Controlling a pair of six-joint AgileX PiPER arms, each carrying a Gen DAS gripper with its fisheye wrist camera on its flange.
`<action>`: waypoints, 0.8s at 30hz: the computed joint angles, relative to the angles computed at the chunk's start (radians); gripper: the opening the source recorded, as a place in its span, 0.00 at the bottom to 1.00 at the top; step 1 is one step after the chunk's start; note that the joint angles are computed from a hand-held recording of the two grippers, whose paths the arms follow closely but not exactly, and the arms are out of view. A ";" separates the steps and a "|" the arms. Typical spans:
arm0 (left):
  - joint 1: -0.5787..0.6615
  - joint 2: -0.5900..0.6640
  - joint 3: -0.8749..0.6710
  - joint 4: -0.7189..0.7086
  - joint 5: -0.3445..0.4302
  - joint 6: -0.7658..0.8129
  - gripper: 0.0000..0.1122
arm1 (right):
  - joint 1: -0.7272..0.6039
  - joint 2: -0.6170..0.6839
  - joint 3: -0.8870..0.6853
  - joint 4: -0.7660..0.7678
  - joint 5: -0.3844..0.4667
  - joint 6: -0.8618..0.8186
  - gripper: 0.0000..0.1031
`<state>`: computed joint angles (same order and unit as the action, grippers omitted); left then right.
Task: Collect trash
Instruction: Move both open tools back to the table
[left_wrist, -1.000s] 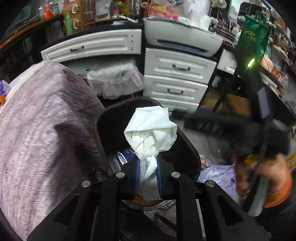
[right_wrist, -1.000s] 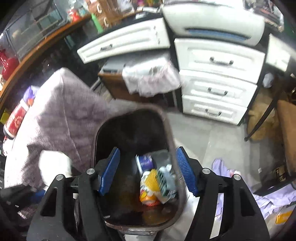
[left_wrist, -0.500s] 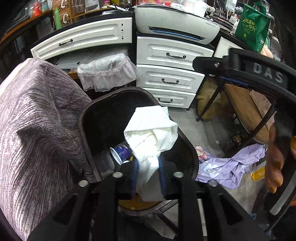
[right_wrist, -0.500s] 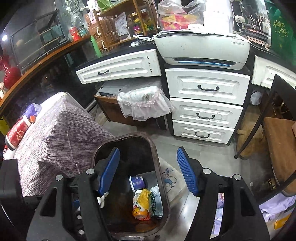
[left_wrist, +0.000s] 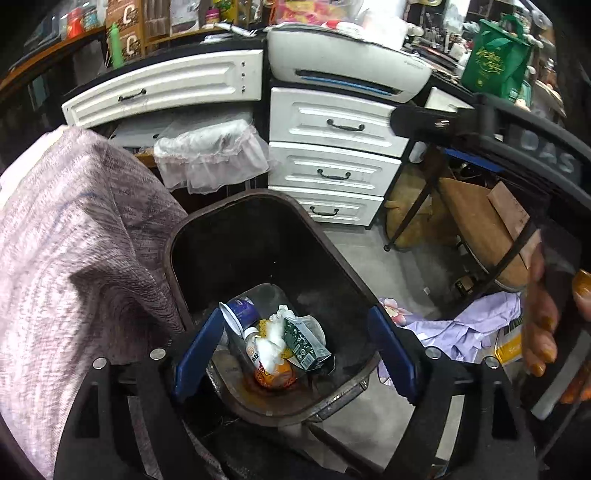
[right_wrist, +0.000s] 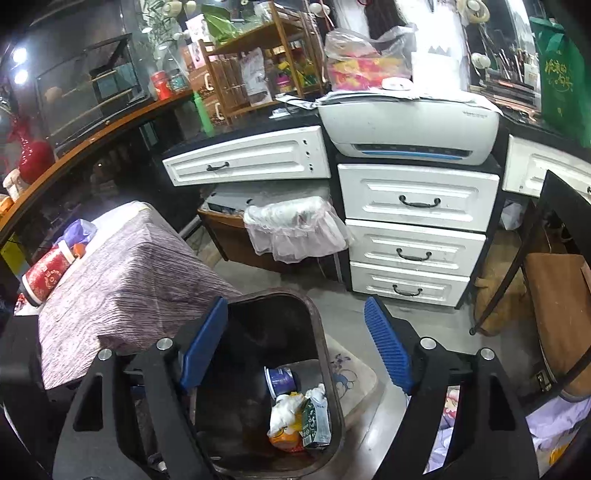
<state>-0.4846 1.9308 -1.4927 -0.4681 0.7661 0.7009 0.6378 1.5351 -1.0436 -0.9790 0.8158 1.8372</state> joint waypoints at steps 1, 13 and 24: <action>0.006 -0.014 0.006 -0.008 0.003 0.016 0.73 | 0.003 0.000 -0.003 -0.002 0.000 -0.001 0.74; 0.200 -0.152 0.031 -0.142 0.079 0.246 0.82 | 0.013 0.086 -0.134 0.107 -0.151 -0.190 0.75; 0.455 -0.114 -0.063 -0.156 0.066 0.213 0.83 | 0.049 0.319 -0.485 0.346 -0.177 -0.532 0.75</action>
